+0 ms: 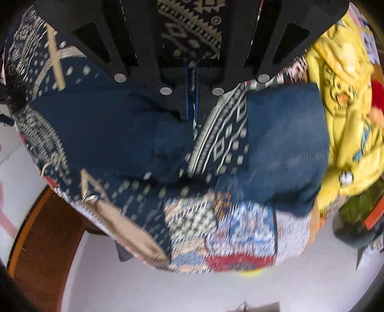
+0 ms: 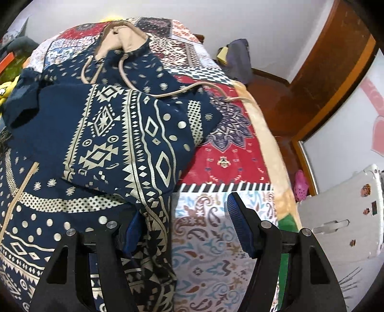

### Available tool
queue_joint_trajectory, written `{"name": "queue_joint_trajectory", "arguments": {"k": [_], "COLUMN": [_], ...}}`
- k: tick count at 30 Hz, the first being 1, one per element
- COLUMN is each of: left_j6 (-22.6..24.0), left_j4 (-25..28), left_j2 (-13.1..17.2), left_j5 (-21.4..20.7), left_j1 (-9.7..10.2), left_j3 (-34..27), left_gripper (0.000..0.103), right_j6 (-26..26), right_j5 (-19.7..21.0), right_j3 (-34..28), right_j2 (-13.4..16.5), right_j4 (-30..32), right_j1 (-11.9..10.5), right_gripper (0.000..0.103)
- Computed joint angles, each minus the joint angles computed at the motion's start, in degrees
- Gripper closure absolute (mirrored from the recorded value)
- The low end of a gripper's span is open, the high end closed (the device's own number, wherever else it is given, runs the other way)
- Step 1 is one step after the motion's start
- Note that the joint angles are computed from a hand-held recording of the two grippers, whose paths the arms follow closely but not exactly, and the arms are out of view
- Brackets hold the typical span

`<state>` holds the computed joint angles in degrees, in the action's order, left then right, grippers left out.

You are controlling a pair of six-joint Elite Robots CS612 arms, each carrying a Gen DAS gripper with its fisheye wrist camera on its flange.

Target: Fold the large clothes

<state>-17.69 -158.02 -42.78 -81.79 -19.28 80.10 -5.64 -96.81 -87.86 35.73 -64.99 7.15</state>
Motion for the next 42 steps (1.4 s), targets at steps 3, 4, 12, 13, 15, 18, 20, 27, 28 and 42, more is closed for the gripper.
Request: {"name": "queue_joint_trajectory", "arguments": {"k": [3, 4, 12, 13, 15, 18, 20, 27, 28, 42], "left_j6": [-0.97, -1.08, 3.08, 3.42, 4.57, 7.57, 9.14, 10.5, 9.85, 3.79], "left_j4": [0.45, 0.74, 0.52, 0.2, -1.42, -5.04, -5.14, 3.33, 5.58, 3.5], "left_j2": [-0.21, -0.32, -2.78, -3.07, -3.55, -3.73, -3.3, 1.28, 2.19, 3.55], "left_j5": [-0.76, -0.77, 0.59, 0.52, 0.82, -0.8, -2.25, -3.98, -3.32, -0.76], "left_j1": [0.25, 0.27, -0.64, -0.75, -1.21, -1.95, -2.3, -2.91, -2.93, -2.05], "left_j3": [1.5, 2.0, 5.24, 5.43, 5.75, 5.63, 4.72, -2.52, -3.95, -5.89], "left_gripper": [0.1, 0.1, 0.095, 0.09, 0.077, 0.069, 0.068, 0.066, 0.066, 0.098], "right_j6": [0.83, 0.94, -0.79, -0.74, -0.45, -0.66, -0.77, 0.72, 0.71, 2.28], "right_j5": [0.12, 0.54, 1.24, 1.86, 3.0, 3.86, 4.34, 5.53, 5.54, 6.52], "right_j3": [0.3, 0.54, -2.04, -2.41, -3.33, -3.98, -3.83, -2.92, -2.93, -2.69], "right_j2": [-0.07, -0.25, -0.03, 0.02, 0.11, 0.06, -0.11, -0.37, -0.33, -0.4], "right_j4": [0.82, 1.4, 2.52, 2.49, 2.23, 1.15, 0.08, -2.01, -2.2, -3.39], "right_j1": [-0.17, -0.27, 0.05, -0.03, -0.13, -0.1, -0.04, -0.06, -0.03, -0.34], "right_gripper": [0.04, 0.04, 0.038, 0.038, 0.038, 0.038, 0.038, 0.038, 0.038, 0.038]}}
